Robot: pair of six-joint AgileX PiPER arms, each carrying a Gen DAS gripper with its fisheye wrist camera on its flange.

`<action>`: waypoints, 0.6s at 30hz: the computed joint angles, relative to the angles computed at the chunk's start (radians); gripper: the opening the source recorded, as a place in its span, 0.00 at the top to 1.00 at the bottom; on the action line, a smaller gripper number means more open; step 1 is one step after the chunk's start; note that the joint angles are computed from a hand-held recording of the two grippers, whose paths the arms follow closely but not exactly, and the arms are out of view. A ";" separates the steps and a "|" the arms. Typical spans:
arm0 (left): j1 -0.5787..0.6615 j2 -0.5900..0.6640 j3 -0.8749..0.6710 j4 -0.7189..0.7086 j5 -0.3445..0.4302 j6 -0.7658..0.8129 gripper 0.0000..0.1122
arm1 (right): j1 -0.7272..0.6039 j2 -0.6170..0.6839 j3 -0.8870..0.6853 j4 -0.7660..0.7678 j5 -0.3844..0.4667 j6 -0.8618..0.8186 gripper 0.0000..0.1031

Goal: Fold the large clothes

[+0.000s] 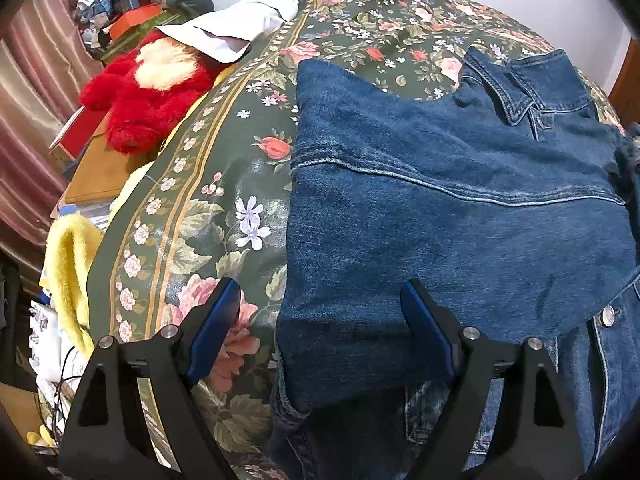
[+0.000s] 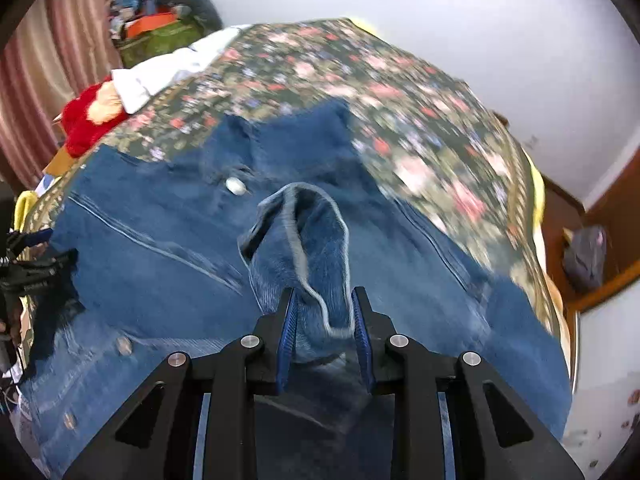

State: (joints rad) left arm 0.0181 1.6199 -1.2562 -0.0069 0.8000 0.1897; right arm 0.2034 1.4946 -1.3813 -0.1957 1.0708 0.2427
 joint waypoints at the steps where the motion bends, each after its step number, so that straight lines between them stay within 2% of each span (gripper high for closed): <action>1: -0.001 0.000 0.000 0.003 0.001 -0.004 0.26 | -0.020 -0.014 0.029 -0.002 0.002 -0.005 0.76; 8: -0.022 0.002 -0.003 0.054 0.016 -0.055 0.25 | -0.169 -0.130 0.169 0.071 -0.002 -0.076 0.76; 12: -0.052 0.011 -0.048 0.105 0.090 -0.121 0.25 | -0.293 -0.197 0.181 0.166 0.023 -0.142 0.76; 18: -0.090 -0.020 -0.154 0.045 0.182 -0.114 0.26 | -0.575 -0.284 0.133 0.365 0.145 -0.269 0.76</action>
State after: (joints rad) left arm -0.0714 1.6003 -1.4099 0.0379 0.9816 0.0756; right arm -0.3715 1.2101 -1.2486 0.1697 1.2153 -0.0267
